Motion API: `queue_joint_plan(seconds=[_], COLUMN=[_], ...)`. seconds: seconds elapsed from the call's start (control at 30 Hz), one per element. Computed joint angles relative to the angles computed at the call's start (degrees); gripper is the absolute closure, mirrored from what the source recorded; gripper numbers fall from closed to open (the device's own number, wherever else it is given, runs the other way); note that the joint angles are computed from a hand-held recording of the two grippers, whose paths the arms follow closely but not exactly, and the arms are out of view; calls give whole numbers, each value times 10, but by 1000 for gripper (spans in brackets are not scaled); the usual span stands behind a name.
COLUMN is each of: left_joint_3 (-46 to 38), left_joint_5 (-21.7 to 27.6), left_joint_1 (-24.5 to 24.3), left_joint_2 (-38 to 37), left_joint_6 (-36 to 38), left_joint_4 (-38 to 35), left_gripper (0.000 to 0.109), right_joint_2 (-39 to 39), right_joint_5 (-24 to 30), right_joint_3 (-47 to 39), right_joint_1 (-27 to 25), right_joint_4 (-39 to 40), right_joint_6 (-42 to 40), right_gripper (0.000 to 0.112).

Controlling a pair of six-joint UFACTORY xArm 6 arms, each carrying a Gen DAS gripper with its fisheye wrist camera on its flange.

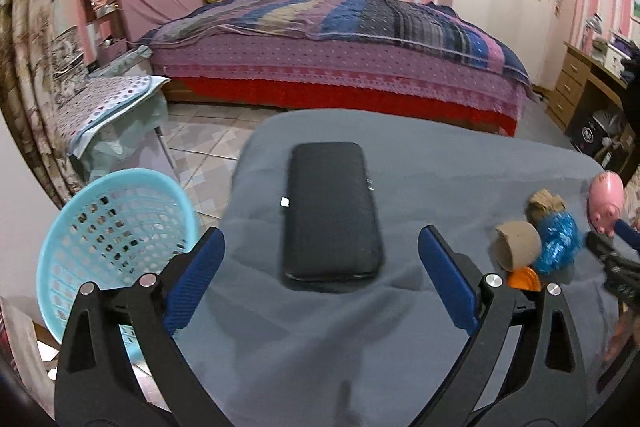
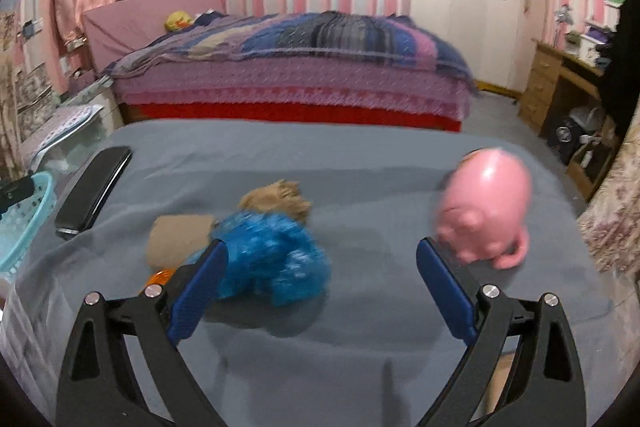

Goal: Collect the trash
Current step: 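Grasp the orange lid with left tool while right tool grasps the blue plastic bag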

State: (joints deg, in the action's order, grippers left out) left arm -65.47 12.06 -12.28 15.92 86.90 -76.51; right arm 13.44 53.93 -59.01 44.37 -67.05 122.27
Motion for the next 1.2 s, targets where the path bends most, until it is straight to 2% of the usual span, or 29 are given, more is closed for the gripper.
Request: queue_joint_plan(seconds=[0.07,0.13,0.17,0.2,0.27,0.3,0.43,0.57,0.7,0.8,0.9,1.1,1.17,1.2], left_joint_3=[10,20,26,29,40,44,66,83,96,99,98,92,94,96], left_joint_5=[3,3,1,-2,-8,-10,-8,-15,-39,-76,-86,-67,-51,-47], left_joint_1=[-8,-16,-22,-28,-41,-48,-76,-108,-144,-181,-194,-190,-184,-183], left_joint_2=[-5,-9,-11,-12,-15,-16,-21,-19,-9,7,16,14,8,6], left_joint_6=[2,1,5,9,12,11,-5,-28,-52,-41,-52,-38,-24,-25], left_joint_4=[-1,4,2,-1,-7,-9,-12,-10,1,-11,-8,-23,-28,-23], left_gripper=[14,14,14,14,12,12,11,11,11,11,13,46,68,70], right_joint_2=[18,32,35,32,15,11,-28,-71,-96,-107,-116,-124,-124,-124], right_joint_5=[-12,-39,-53,-88,-117,-113,-82,-34,-30,-38,-42,-48,-48,-46], right_joint_3=[-15,-19,-19,-7,18,22,60,103,132,150,164,178,179,179], right_joint_1=[-7,-18,-22,-33,-41,-39,-24,-5,-3,-9,-12,-17,-17,-15], right_joint_4=[-3,-5,-9,-29,-74,-80,-95,-59,-51,-53,-60,-77,-77,-73], right_joint_6=[-10,-16,-11,13,64,71,105,107,121,133,148,174,175,170], right_gripper=[23,39,54,68,79,83,85,85,85,85,85,85,85,85])
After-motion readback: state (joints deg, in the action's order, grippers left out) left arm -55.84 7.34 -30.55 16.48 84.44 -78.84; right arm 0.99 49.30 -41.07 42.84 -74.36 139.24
